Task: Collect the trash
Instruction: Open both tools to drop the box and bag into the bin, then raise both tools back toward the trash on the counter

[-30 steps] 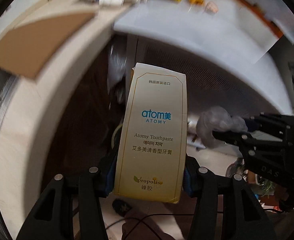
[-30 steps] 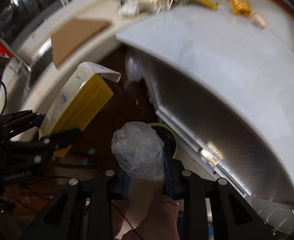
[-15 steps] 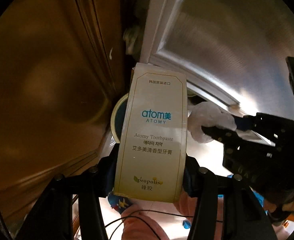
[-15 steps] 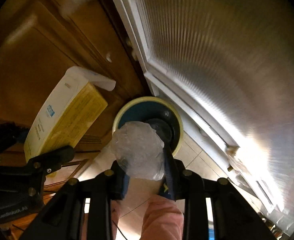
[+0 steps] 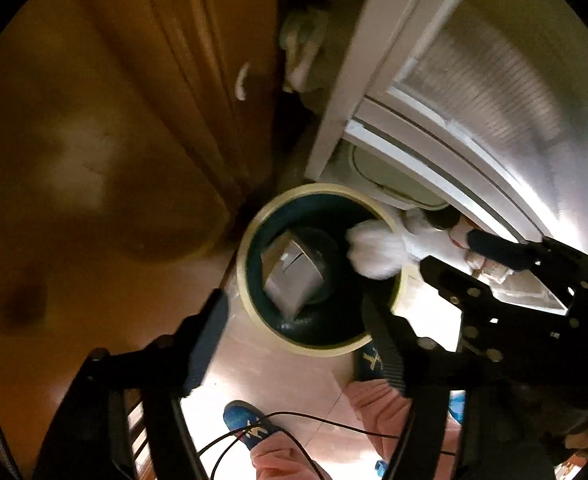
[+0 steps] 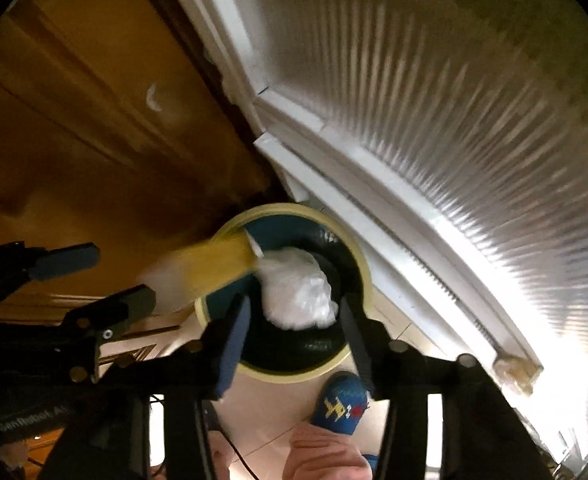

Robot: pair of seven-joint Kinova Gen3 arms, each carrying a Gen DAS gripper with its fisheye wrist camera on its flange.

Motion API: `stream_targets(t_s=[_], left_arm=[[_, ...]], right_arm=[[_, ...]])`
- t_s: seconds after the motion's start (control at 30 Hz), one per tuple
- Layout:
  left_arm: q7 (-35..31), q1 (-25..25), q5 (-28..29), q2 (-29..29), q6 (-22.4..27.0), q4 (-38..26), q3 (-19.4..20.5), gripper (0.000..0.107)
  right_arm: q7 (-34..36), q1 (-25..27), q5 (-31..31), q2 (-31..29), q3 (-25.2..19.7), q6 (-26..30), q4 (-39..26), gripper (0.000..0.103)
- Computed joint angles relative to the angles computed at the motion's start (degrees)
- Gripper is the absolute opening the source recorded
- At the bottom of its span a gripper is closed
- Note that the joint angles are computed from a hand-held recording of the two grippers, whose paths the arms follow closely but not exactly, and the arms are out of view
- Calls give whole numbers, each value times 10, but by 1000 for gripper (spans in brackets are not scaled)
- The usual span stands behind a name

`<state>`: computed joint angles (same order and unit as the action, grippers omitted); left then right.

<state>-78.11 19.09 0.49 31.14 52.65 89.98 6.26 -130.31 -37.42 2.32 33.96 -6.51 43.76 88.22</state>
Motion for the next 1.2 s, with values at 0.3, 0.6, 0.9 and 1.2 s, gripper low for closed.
stream_targets(t_s=[0.3, 0.6, 0.9, 1.2], left_arm=[[14, 11, -18, -21, 6, 0, -5, 80], [28, 10, -17, -95, 49, 5, 3, 80], [30, 13, -14, -198, 145, -46, 21, 80], [55, 8, -23, -247, 235, -174, 28, 80]], right_arm=[[5, 1, 4, -30, -3, -11, 24, 66], [-11, -12, 4, -75, -10, 52, 3, 66], [30, -5, 2, -154, -36, 169, -56, 66], [127, 6, 10, -205, -46, 275, -174, 66]])
